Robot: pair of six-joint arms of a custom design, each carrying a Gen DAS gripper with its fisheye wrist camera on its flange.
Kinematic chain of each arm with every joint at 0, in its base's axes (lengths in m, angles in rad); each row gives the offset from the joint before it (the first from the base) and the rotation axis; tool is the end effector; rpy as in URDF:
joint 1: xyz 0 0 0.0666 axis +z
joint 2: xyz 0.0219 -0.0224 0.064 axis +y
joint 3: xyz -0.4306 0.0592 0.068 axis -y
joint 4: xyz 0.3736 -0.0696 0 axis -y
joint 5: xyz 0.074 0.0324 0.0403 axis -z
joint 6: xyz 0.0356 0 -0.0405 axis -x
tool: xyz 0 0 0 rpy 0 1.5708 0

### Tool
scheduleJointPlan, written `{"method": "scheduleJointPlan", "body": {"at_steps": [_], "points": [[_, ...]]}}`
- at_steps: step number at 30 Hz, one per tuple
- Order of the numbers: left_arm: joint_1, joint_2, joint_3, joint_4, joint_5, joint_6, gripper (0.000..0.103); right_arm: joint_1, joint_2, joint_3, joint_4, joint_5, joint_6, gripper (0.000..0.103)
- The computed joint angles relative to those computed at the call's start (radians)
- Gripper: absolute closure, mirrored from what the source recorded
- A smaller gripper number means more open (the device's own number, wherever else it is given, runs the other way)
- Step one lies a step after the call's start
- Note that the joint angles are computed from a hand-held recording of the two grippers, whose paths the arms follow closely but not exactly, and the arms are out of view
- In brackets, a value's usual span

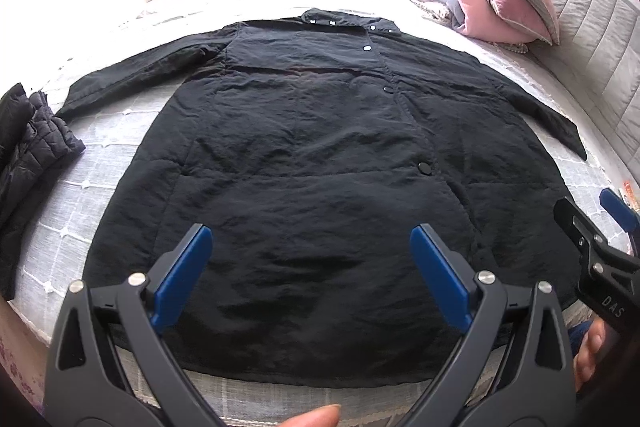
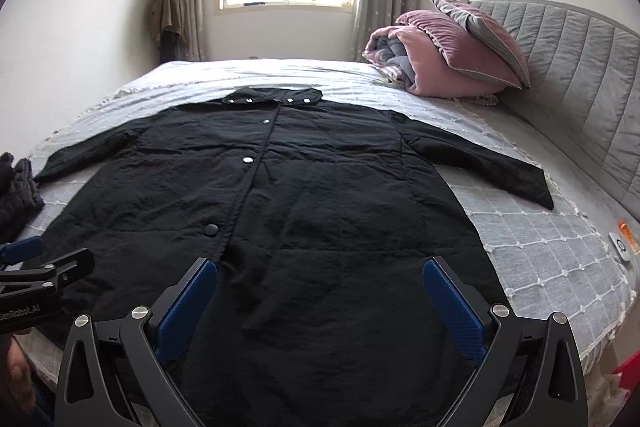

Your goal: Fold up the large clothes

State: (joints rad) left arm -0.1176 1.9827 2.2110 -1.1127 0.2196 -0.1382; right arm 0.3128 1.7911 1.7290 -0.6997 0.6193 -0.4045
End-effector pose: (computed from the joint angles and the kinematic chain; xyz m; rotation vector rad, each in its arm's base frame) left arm 0.6836 -0.0890 0.4983 0.4068 2.4094 -0.2602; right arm 0.6055 0.1737 0.4415 0.3956 2.1497 -0.3234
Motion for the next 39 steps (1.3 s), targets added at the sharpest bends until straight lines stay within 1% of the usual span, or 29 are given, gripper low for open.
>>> {"method": "scheduleJointPlan", "body": {"at_steps": [3, 5, 8, 9, 11, 13, 15, 20, 25, 27, 31, 33, 36, 39], "points": [[-0.001, -0.006, -0.008, 0.015, -0.017, -0.008, 0.004, 0.006, -0.006, -0.01, 0.035, 0.005, 0.024, 0.0], [0.001, -0.001, -0.003, 0.012, -0.017, -0.007, 0.004, 0.01, 0.001, -0.006, 0.042, 0.034, 0.056, 0.0], [0.003, 0.004, 0.005, 0.007, -0.01, -0.008, 0.004, 0.007, 0.013, 0.028, -0.038, 0.017, 0.029, 0.0], [0.004, 0.001, -0.002, 0.016, -0.009, -0.006, 0.004, 0.007, 0.017, 0.037, -0.057, 0.022, 0.036, 0.0], [0.005, -0.005, -0.012, 0.032, -0.001, -0.004, 0.004, 0.007, 0.008, 0.019, -0.02, 0.01, 0.032, 0.0], [0.004, -0.005, -0.014, 0.031, -0.004, -0.008, 0.004, 0.004, 0.003, 0.022, -0.031, -0.026, 0.001, 0.0], [0.003, 0.0, -0.007, 0.021, -0.008, -0.009, 0.004, 0.005, 0.001, 0.019, -0.021, -0.033, -0.005, 0.0], [0.005, 0.001, -0.006, 0.025, -0.007, -0.002, 0.004, 0.007, 0.006, 0.023, -0.014, -0.019, 0.003, 0.0], [0.003, 0.005, -0.003, 0.015, -0.011, -0.012, 0.004, 0.01, 0.013, 0.027, -0.017, 0.017, 0.012, 0.0], [0.003, 0.002, -0.007, 0.016, -0.014, -0.017, 0.004, 0.01, 0.012, 0.025, -0.015, 0.017, 0.017, 0.0], [0.009, 0.006, -0.001, 0.024, -0.007, -0.004, 0.004, 0.013, 0.002, 0.011, 0.015, 0.019, 0.031, 0.0], [0.014, 0.012, 0.011, 0.02, -0.003, 0.008, 0.004, 0.01, -0.001, 0.006, 0.025, 0.006, 0.032, 0.0], [0.028, 0.032, 0.05, -0.009, 0.006, 0.024, 0.004, 0.006, -0.033, -0.038, 0.103, -0.043, 0.043, 0.0], [0.046, 0.051, 0.095, -0.034, -0.001, 0.041, 0.004, 0.011, -0.053, -0.064, 0.161, -0.044, 0.068, 0.0]]}}
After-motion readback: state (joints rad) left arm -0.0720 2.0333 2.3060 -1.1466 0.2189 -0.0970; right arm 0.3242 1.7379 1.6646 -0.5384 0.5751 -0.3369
